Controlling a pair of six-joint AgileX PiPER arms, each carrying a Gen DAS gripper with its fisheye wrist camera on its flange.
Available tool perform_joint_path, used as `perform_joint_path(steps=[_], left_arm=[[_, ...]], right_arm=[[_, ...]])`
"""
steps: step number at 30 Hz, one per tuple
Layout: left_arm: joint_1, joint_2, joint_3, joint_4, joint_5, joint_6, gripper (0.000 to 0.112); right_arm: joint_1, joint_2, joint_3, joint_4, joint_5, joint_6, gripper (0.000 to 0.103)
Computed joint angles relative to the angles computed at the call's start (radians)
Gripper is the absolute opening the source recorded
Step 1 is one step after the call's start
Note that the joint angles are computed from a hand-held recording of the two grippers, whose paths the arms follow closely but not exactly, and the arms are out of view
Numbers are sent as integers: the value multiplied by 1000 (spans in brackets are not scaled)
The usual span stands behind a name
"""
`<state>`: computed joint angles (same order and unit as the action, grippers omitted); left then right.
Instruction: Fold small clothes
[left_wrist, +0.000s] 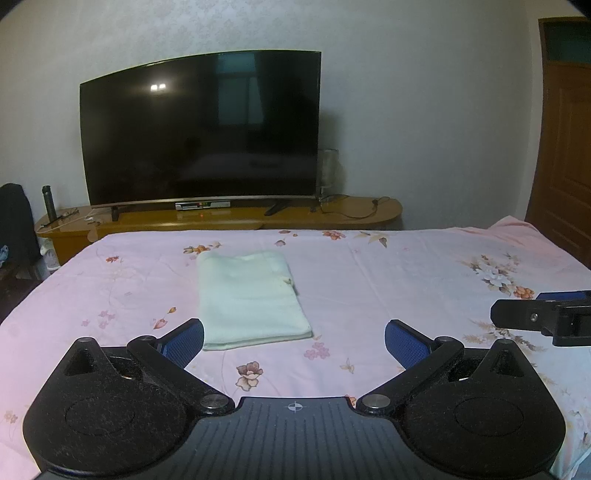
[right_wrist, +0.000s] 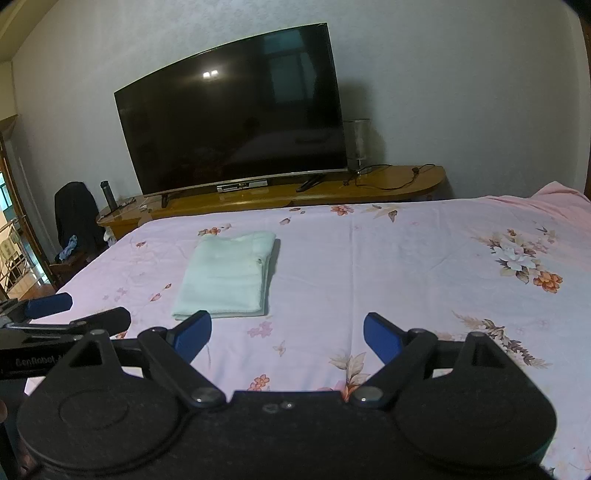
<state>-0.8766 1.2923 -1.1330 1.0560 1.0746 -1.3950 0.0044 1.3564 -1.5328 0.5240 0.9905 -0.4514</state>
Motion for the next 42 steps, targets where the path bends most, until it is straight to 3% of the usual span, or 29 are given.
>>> perform_joint_path(steps=[32,42], left_arm=[[-1,-1,-17,19,-5,40,103],[9,-8,-5,54,-68,53,103]], right_arm=[[20,-16,12,-19,-20,23,90],[14,-17,10,-13,-23,7,90]])
